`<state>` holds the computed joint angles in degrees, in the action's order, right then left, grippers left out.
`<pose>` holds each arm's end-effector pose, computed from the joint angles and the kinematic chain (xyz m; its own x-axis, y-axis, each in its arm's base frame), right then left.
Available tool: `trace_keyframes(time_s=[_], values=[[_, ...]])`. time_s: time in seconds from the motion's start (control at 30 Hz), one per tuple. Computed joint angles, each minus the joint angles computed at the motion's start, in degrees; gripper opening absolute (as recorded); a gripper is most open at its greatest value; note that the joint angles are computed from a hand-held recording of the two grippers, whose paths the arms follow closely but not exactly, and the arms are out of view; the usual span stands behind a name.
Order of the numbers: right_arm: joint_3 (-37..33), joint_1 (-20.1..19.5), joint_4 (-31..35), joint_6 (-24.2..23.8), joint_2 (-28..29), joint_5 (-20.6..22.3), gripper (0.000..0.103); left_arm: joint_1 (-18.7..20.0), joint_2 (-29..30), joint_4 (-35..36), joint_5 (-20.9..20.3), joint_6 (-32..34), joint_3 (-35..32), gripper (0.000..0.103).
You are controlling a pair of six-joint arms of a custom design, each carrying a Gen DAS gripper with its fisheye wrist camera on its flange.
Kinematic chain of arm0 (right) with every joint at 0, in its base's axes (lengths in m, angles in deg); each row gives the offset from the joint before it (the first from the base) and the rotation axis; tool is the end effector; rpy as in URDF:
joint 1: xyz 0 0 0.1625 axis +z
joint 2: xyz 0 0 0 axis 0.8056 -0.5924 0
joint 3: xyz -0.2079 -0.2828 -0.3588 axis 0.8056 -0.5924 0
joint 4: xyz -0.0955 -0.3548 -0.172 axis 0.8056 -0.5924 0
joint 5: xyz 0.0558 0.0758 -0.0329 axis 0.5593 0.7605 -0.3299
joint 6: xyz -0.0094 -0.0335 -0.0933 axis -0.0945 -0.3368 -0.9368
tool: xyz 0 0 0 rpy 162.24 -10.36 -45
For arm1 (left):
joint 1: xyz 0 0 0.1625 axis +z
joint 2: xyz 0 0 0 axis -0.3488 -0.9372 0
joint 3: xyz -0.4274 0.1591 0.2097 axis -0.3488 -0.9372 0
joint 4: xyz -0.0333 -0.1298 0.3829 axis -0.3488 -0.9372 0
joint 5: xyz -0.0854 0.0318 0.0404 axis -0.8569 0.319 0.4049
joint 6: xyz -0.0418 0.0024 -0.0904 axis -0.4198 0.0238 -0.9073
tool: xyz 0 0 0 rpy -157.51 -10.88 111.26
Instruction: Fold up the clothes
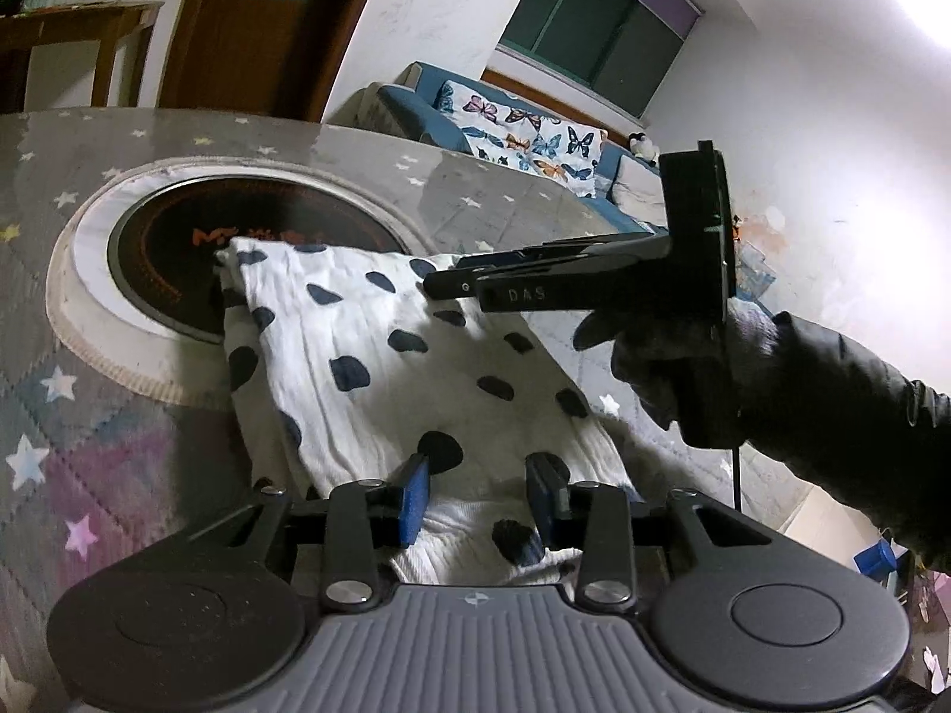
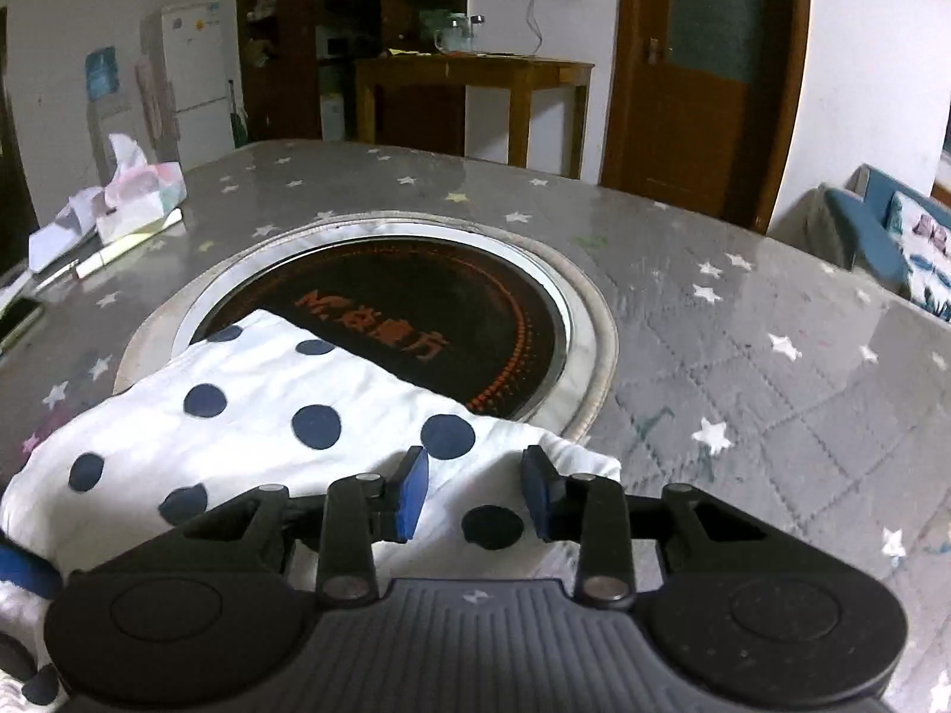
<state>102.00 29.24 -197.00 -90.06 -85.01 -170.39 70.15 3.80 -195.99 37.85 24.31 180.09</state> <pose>0.0389 -0.8031 0.1554 -0.3110 -0.8966 0.3153 -0.9504 0.2924 -0.1061 -0.2189 -0.5735 -0.0399 -0.9304 -0.0577 -0.3621 0.2472 0.6306 -0.7357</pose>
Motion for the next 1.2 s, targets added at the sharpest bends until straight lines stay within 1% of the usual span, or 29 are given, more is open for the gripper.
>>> trace_keyframes(time_s=[0.07, 0.13, 0.2, 0.3, 0.37, 0.4, 0.43, 0.57, 0.63, 0.77, 1.0, 1.2], values=[[0.59, 0.19, 0.32, -0.26, -0.69, 0.36, 0.034, -0.04, -0.08, -0.13, 0.01, -0.19, 0.22, 0.039], [1.19, 0.58, 4.33, -2.39, -2.32, 0.86, 0.034, -0.39, -0.12, -0.45, 0.44, 0.03, 0.26, 0.039], [1.65, 1.02, 9.26, -4.44, -3.95, 0.94, 0.037, -0.84, -0.05, -0.93, 1.03, 0.50, 0.26, 0.041], [1.80, 1.70, 18.95, -7.09, -6.08, -0.07, 0.037, -1.43, 0.25, -1.54, 1.85, 1.38, 0.31, 0.044], [2.13, 2.20, 23.74, -9.21, -6.86, -1.43, 0.037, -1.42, 0.43, -1.46, 2.08, 1.29, 0.32, 0.044], [2.71, 2.41, 24.57, -10.27, -7.10, -2.13, 0.037, -1.32, 0.51, -1.59, 1.99, 1.19, 0.33, 0.044], [3.26, 2.70, 24.92, -11.25, -7.14, -3.04, 0.037, -1.23, 0.60, -1.72, 1.89, 1.09, 0.33, 0.044], [5.34, 3.44, 22.97, -13.45, -6.33, -5.88, 0.037, -1.04, 0.86, -2.31, 1.70, 0.60, 0.44, 0.044], [5.46, 3.63, 22.44, -13.64, -5.63, -6.25, 0.037, -1.02, 1.01, -2.51, 1.77, 0.38, 0.48, 0.044], [5.68, 3.90, 20.85, -14.04, -4.82, -5.64, 0.037, -0.83, 1.27, -3.23, 1.49, 0.19, 0.43, 0.044], [3.56, 4.59, 20.62, -11.11, -2.58, -5.10, 0.037, -0.64, 1.54, -3.80, 0.99, 0.15, 0.28, 0.044], [1.25, 5.43, 17.98, -8.48, 0.49, -5.05, 0.037, -0.59, 1.56, -4.26, 0.52, -0.13, 0.55, 0.044]])
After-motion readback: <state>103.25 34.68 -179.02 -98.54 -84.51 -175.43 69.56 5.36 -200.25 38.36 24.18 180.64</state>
